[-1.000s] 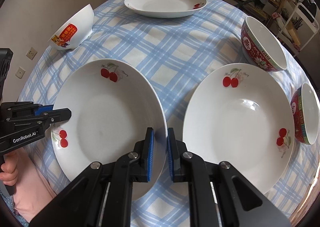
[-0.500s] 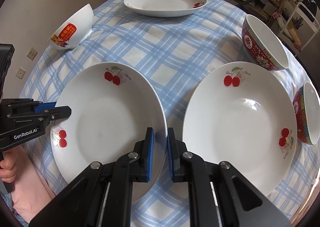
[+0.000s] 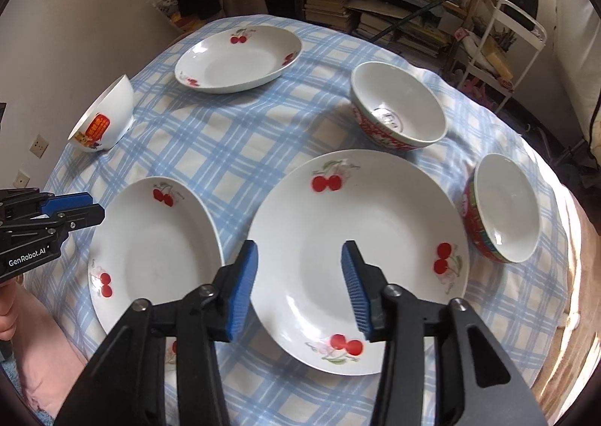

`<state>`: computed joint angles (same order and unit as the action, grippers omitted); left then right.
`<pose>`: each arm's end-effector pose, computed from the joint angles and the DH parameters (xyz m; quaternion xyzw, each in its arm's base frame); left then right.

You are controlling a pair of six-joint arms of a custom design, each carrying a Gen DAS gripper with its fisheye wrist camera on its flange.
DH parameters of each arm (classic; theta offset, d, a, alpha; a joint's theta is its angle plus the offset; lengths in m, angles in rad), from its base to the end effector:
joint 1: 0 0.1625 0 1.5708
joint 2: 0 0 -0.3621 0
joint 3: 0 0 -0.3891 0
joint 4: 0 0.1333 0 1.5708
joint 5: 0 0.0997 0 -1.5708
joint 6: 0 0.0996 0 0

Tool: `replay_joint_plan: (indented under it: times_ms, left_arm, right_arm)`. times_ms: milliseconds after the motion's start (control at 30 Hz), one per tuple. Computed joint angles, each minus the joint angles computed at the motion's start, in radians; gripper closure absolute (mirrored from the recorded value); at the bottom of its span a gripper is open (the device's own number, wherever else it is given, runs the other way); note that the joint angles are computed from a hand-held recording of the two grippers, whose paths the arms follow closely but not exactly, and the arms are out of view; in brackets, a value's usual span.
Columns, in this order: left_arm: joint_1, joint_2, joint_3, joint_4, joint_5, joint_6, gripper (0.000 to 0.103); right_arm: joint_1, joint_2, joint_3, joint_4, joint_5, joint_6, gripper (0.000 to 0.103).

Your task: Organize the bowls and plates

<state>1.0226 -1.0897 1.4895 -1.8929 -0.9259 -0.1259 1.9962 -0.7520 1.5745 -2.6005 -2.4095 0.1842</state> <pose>-0.1578 -0.6291 0.2450 0.2107 0.9241 -0.0700 0.3110 0.3182 -0.5589 0.0801 0.0675 -0.9069 0.2116 0.3580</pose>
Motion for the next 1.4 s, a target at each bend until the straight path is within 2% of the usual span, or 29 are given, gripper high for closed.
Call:
replay_joint_plan:
  times_ms: [33,67,100,133,167,200,267,467,767,1133,1233,1300,1333,1400]
  left_arm:
    - [-0.006,0.012,-0.012,-0.006,-0.005,0.006,0.058]
    - [-0.013,0.020,-0.021,-0.018,-0.005,0.013,0.044]
    - [-0.021,0.032,-0.031,-0.027,0.000,0.017,0.032]
    - [-0.027,0.048,-0.048,-0.027,0.005,0.019,0.025]
    - [-0.032,0.066,-0.066,-0.025,0.006,0.019,0.017]
    - [-0.036,0.082,-0.082,-0.027,0.003,0.025,0.015]
    - [-0.042,0.111,-0.110,-0.028,-0.014,0.040,0.015]
    - [-0.050,0.212,-0.200,0.001,-0.021,0.040,0.015]
    - [-0.035,0.303,-0.249,0.020,-0.061,0.073,0.015]
    - [-0.040,0.375,-0.290,0.052,-0.070,0.085,0.017]
    - [-0.038,0.394,-0.309,0.081,-0.080,0.076,0.031]
    - [-0.036,0.403,-0.316,0.094,-0.085,0.068,0.046]
    - [-0.036,0.405,-0.315,0.094,-0.083,0.063,0.048]
    - [-0.034,0.405,-0.305,0.080,-0.078,0.060,0.064]
  right_arm:
    - [-0.001,-0.015,0.013,-0.011,-0.012,0.002,0.044]
    - [-0.002,-0.030,0.025,-0.019,-0.024,0.005,0.039]
    - [-0.005,-0.044,0.036,-0.023,-0.036,0.008,0.033]
    - [-0.008,-0.059,0.048,-0.029,-0.047,0.013,0.028]
    - [-0.013,-0.074,0.065,-0.044,-0.057,0.017,0.020]
    - [-0.018,-0.089,0.080,-0.063,-0.065,0.020,0.013]
    - [-0.029,-0.118,0.114,-0.110,-0.073,0.027,0.008]
    - [-0.072,-0.185,0.187,-0.165,-0.064,0.080,0.007]
    - [-0.132,-0.238,0.266,-0.217,-0.052,0.126,0.007]
    - [-0.196,-0.261,0.303,-0.192,0.032,0.167,0.007]
    - [-0.207,-0.262,0.305,-0.182,0.047,0.170,0.016]
    - [-0.216,-0.264,0.307,-0.172,0.064,0.176,0.022]
    - [-0.221,-0.265,0.309,-0.172,0.076,0.177,0.024]
    - [-0.230,-0.267,0.309,-0.155,0.096,0.185,0.039]
